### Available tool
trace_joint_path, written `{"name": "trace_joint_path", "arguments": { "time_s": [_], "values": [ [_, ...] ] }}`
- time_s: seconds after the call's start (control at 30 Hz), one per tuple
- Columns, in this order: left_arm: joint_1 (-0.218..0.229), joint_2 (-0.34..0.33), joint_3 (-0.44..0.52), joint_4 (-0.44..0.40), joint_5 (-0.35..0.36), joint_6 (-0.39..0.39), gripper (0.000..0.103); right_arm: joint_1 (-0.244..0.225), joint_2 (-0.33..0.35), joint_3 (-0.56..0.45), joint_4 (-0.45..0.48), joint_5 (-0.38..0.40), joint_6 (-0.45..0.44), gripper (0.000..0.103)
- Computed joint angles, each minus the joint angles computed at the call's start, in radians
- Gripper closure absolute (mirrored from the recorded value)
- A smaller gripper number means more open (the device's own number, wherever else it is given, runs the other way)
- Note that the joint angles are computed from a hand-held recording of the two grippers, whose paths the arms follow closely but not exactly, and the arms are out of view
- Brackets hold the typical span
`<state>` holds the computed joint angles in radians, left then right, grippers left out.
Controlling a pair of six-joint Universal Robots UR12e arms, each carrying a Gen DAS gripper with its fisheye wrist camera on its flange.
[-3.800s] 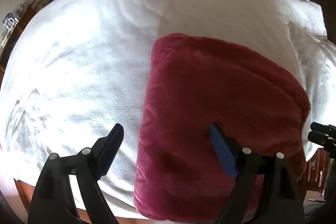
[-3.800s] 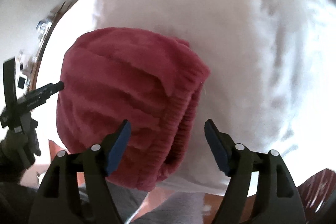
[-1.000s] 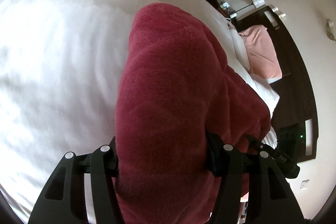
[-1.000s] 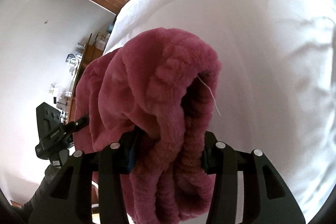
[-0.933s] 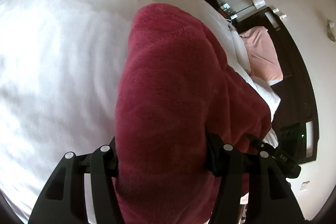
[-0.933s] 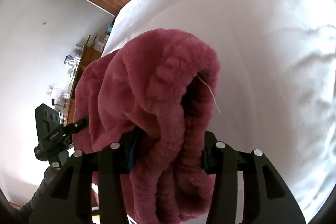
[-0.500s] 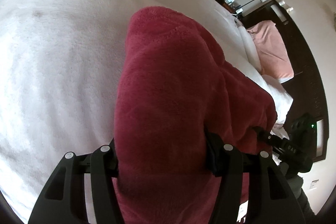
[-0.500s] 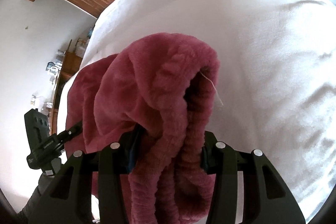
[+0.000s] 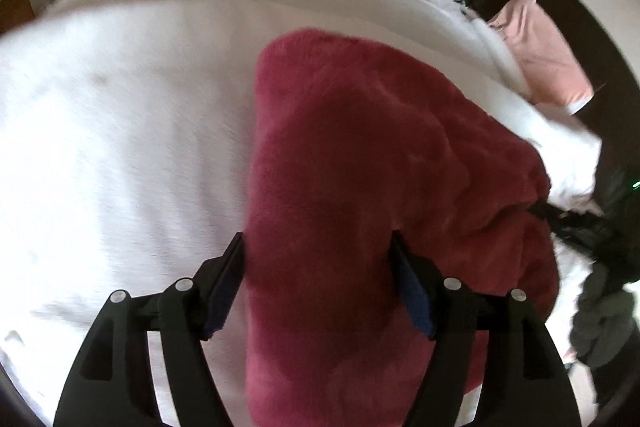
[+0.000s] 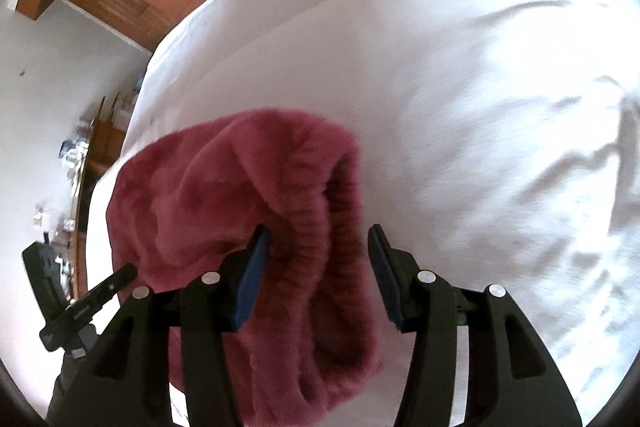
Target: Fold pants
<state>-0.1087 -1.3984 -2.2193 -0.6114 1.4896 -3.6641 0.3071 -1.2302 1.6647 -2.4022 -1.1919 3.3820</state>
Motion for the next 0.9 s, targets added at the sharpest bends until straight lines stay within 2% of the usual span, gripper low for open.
{"name": "trace_joint_path", "arguments": {
  "time_s": [0.07,0.13,0.2,0.27,0.43,0.57,0.7,0.9],
  "values": [
    [-0.038,0.01,0.02,-0.039,0.095,0.021,0.033,0.005,-0.02,0.002,0.001,-0.062,0.009,0.051],
    [-0.074,0.018,0.034,-0.072,0.18,0.033,0.033,0.007,-0.045,0.019,-0.023,-0.077,-0.002,0.051],
    [-0.106,0.02,0.045,-0.103,0.238,0.038,0.031,0.033,-0.067,0.028,-0.047,-0.109,-0.052,0.051],
    [-0.122,0.022,0.049,-0.124,0.262,0.034,0.029,0.062,-0.08,0.031,-0.059,-0.126,-0.115,0.051],
    [-0.147,0.011,0.046,-0.145,0.249,0.024,0.029,0.119,-0.08,0.03,-0.026,-0.154,-0.2,0.051],
    [-0.161,-0.003,0.042,-0.156,0.246,0.033,0.029,0.142,-0.064,0.041,0.016,-0.222,-0.249,0.051],
    [-0.163,-0.011,0.038,-0.154,0.243,0.039,0.028,0.157,-0.029,0.03,0.023,-0.288,-0.25,0.051],
    [-0.17,-0.015,0.032,-0.149,0.251,0.06,0.024,0.158,0.01,0.015,0.029,-0.31,-0.238,0.051]
  ]
}}
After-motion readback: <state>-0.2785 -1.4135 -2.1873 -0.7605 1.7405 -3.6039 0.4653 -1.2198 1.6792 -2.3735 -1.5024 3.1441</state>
